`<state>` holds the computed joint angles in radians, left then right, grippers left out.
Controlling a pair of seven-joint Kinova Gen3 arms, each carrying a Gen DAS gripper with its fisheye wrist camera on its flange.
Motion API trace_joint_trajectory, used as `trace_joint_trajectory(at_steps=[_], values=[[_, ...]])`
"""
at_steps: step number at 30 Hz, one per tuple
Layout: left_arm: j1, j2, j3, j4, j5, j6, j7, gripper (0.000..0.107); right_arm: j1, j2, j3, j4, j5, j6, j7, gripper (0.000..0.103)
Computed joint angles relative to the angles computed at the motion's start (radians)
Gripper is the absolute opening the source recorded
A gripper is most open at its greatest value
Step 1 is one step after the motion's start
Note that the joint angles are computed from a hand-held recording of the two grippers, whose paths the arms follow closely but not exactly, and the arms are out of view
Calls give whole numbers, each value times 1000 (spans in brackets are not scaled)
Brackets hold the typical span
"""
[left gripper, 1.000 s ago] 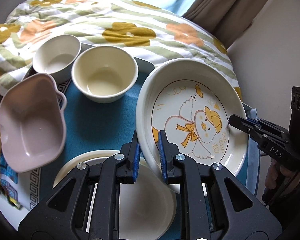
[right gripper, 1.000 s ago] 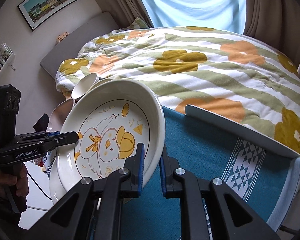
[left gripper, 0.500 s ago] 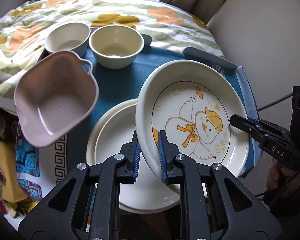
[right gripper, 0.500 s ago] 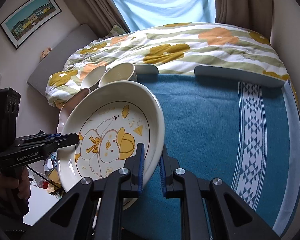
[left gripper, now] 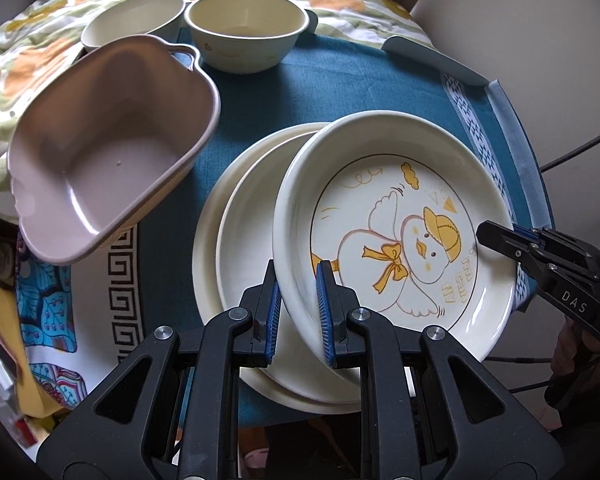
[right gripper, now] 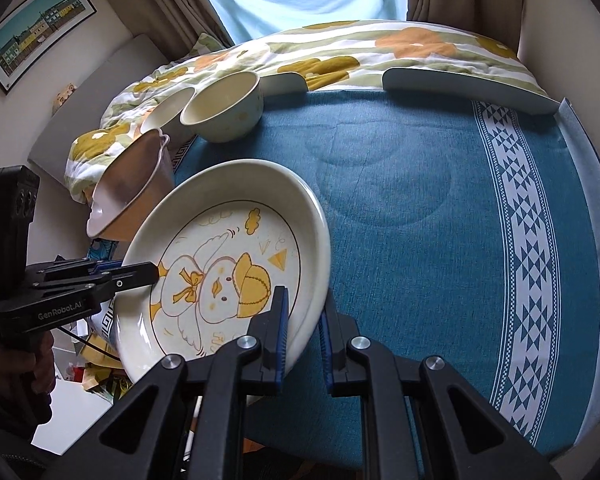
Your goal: Organize plates and bowls
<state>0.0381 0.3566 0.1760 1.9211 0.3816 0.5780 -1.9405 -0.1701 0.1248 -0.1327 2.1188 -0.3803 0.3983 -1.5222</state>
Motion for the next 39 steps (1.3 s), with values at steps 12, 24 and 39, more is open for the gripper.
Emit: trace_joint_trajectory(at_steps=[12,24,39], values=[[130,9,-61,-12,-195,-41,199,15,-25,10,0,-12,59,7,-24,13],[239,6,-114,-18,-386,-46,405,15,-85,25,12,-41,217,35,-125,13],[408,4,-172,-15,-721,-16,733,16,-105,37,14,-67,274,66,-179,13]])
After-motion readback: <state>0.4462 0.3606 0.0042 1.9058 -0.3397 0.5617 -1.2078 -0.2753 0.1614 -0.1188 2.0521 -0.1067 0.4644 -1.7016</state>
